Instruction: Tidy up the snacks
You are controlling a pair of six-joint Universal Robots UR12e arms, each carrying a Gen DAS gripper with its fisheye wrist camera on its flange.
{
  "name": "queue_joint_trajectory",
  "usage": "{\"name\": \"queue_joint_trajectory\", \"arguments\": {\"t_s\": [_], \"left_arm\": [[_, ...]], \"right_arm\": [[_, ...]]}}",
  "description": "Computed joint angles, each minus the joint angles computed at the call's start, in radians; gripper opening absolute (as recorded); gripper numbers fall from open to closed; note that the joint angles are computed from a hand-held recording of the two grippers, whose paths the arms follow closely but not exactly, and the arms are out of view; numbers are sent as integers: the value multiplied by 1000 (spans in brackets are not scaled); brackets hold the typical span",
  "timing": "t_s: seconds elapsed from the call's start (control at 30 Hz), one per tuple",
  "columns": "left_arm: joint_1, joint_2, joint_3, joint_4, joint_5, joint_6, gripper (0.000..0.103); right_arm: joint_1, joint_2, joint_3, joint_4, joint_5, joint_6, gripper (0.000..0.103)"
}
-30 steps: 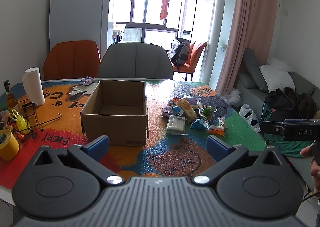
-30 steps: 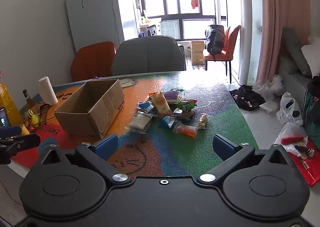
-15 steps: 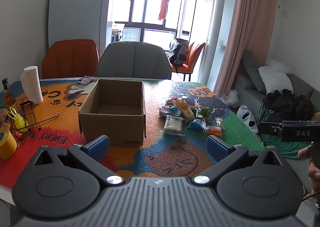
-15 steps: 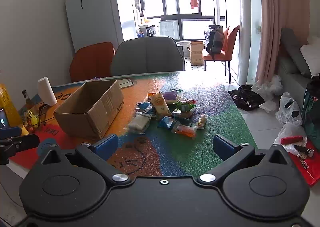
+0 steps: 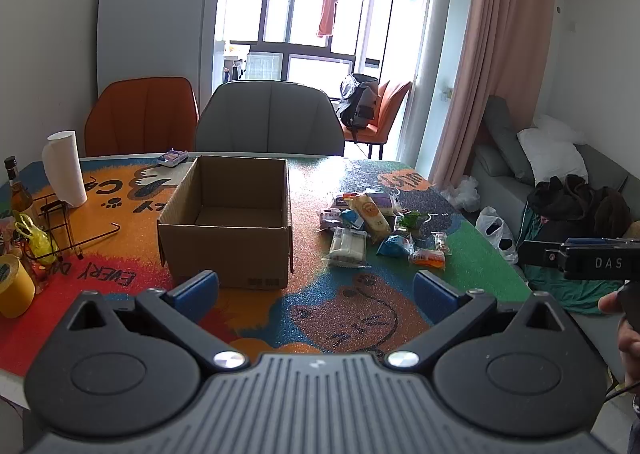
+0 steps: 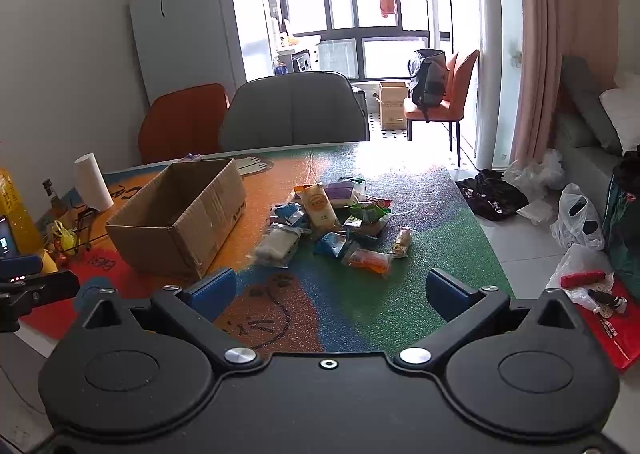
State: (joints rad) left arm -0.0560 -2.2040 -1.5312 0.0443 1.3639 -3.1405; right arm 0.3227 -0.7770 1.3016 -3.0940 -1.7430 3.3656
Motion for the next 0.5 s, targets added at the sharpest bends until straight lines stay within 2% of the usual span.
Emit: {"name": "queue_joint_trajectory", "arguments": {"t_s": [0.5], "left_arm": [[-7,-36,62,-38,-18,-5,103]], "right_arm": [[-12,12,-14,19,11,29,103]]}}
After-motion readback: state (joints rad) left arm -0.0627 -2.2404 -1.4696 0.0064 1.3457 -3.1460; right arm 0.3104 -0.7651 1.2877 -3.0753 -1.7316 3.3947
